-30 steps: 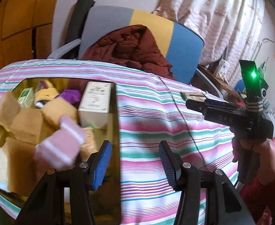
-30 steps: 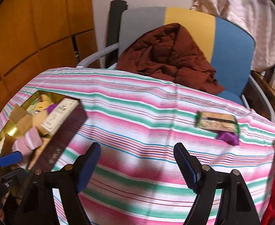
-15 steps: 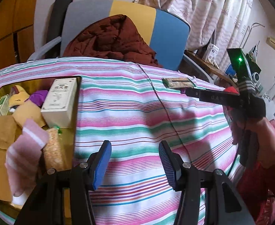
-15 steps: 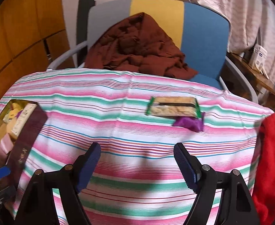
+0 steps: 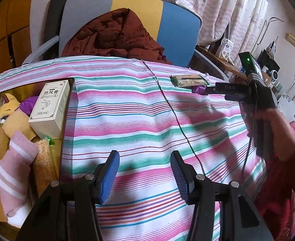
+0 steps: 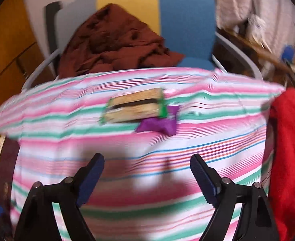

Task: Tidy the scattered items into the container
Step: 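Move the right tool to the purple snack packet while the left tool approaches the cracker packet, then grasp the purple snack packet with the right tool while the left tool grasps the cracker packet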

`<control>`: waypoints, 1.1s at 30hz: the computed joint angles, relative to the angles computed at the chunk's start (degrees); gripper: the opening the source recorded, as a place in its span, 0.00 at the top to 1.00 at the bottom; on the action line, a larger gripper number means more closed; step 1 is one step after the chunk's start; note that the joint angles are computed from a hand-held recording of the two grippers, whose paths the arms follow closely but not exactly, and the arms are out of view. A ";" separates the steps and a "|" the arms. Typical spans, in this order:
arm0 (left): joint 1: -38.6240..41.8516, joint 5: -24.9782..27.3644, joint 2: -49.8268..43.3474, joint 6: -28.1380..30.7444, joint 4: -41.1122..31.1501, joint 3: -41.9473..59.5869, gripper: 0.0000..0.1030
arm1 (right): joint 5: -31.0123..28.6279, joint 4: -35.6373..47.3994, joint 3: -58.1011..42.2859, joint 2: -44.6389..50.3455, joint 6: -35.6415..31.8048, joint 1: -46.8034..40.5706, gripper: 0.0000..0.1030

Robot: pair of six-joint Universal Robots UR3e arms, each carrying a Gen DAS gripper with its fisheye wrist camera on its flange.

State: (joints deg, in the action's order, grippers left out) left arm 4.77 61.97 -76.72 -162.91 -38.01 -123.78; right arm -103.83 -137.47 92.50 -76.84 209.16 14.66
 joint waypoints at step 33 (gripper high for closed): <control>-14.47 9.06 -22.23 -5.24 5.41 19.14 0.48 | 3.63 1.70 1.35 1.51 -5.43 -13.68 0.53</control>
State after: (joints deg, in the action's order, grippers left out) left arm -9.70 71.03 -98.95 -168.15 -32.60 -104.65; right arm -100.20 -135.77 93.85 -75.33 203.73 0.98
